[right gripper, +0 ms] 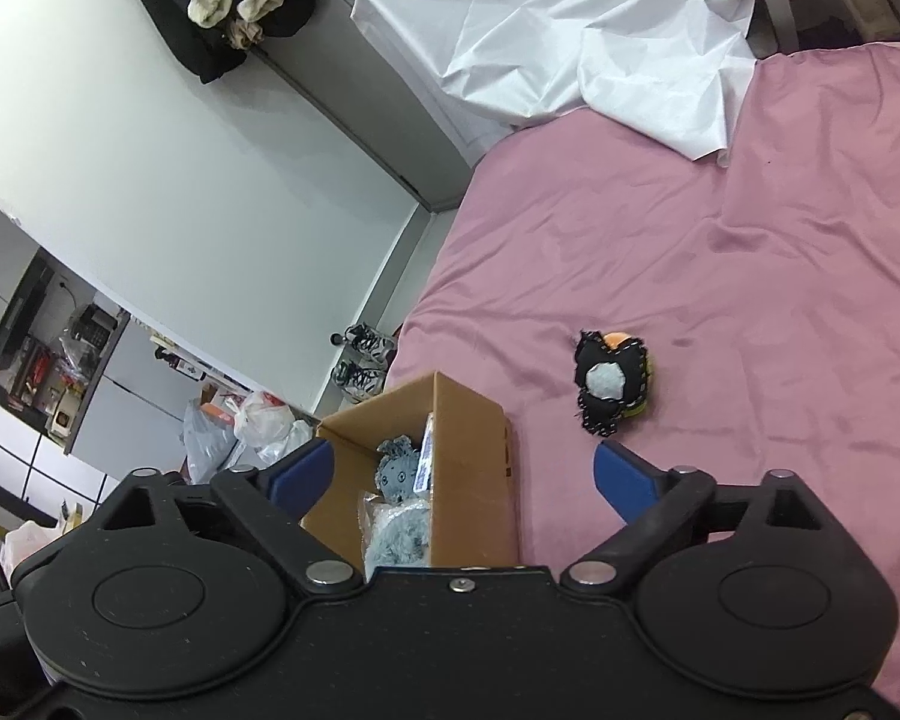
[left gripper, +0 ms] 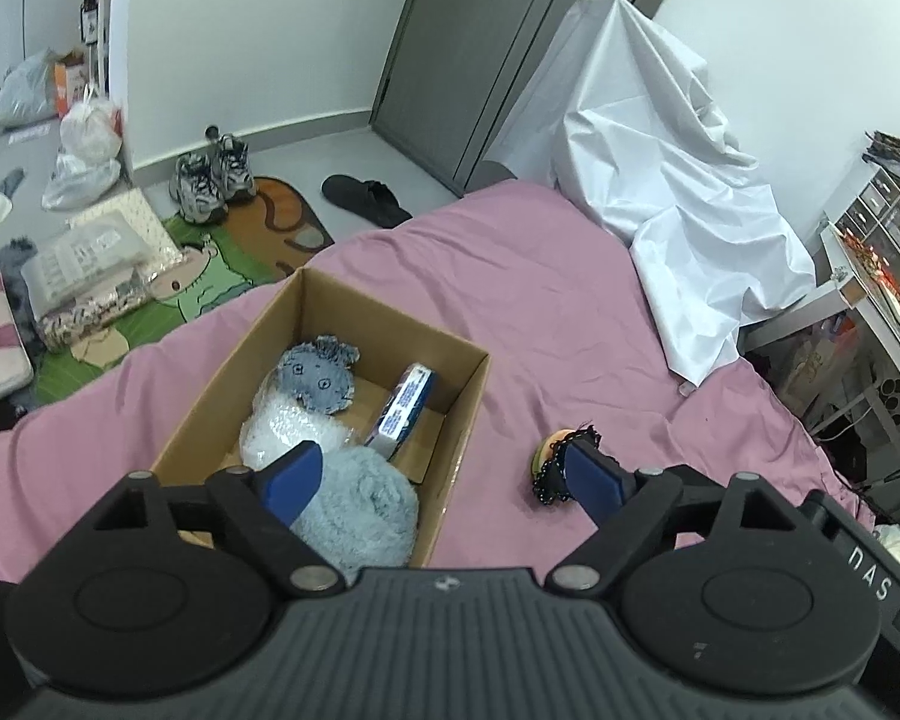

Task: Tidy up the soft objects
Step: 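Move both tools over the black penguin plush and burger plush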

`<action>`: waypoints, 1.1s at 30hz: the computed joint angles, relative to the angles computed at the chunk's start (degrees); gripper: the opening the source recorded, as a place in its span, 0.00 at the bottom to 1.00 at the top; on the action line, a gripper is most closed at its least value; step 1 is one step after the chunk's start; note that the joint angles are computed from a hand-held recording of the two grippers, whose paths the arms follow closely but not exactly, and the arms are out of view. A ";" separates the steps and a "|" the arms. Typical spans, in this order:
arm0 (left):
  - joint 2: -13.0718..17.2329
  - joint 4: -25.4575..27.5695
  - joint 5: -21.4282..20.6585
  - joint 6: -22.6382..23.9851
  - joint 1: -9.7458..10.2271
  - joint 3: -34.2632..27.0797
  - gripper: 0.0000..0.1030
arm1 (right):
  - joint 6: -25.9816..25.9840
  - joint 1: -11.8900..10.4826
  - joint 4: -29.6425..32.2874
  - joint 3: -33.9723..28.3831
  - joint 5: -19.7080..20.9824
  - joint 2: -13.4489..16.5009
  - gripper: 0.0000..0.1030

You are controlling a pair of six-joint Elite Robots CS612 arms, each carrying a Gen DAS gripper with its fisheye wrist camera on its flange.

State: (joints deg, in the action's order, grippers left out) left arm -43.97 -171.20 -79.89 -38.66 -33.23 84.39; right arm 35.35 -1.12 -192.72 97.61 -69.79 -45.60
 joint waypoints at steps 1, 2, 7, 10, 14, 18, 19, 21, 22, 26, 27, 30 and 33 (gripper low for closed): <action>-0.04 0.16 0.14 0.31 -0.14 -0.08 0.85 | 0.13 -0.15 0.01 0.17 0.04 -0.15 0.93; -0.09 0.20 0.07 0.56 -0.23 -0.14 0.85 | 0.31 -0.32 -0.09 0.28 0.23 -0.19 0.93; -0.20 -0.88 -0.89 1.67 -0.66 -0.22 0.84 | 0.16 -0.97 -0.72 0.99 0.61 -0.69 1.00; -0.29 -1.74 -0.29 2.99 -1.14 -0.16 0.84 | 0.44 -1.55 -1.54 1.53 1.42 -0.98 1.00; -0.14 -3.38 -0.44 4.77 -1.70 -0.26 0.84 | 0.83 -2.22 -2.32 2.30 1.24 -1.43 1.00; 0.14 -4.16 -0.40 5.87 -2.24 -0.63 0.84 | 1.29 -2.88 -1.41 2.87 0.17 -1.87 1.00; 0.21 -4.09 -0.43 5.99 -2.38 -0.79 0.84 | 1.65 -3.07 -1.18 3.00 0.06 -1.96 1.00; 0.35 -3.77 -0.25 6.28 -2.63 -1.09 0.84 | 2.01 -3.42 -0.61 3.22 -0.14 -2.15 1.00; 0.41 -3.65 -0.17 6.43 -2.74 -1.24 0.84 | 2.05 -3.55 -0.07 3.32 -0.34 -2.29 1.00; 0.70 -2.47 -0.57 6.12 -3.09 -2.05 0.84 | 2.80 -4.34 1.31 3.73 0.15 -2.54 1.00; 0.81 -1.83 -0.55 5.93 -3.19 -2.38 0.84 | 3.25 -4.51 1.54 3.83 0.23 -2.57 1.00; 1.16 0.15 0.46 5.75 -3.61 -3.41 0.84 | 4.29 -5.03 1.52 4.14 0.62 -2.60 1.00; 1.68 1.55 1.03 5.74 -3.95 -4.41 0.84 | 5.42 -5.53 1.40 4.38 1.32 -2.51 1.00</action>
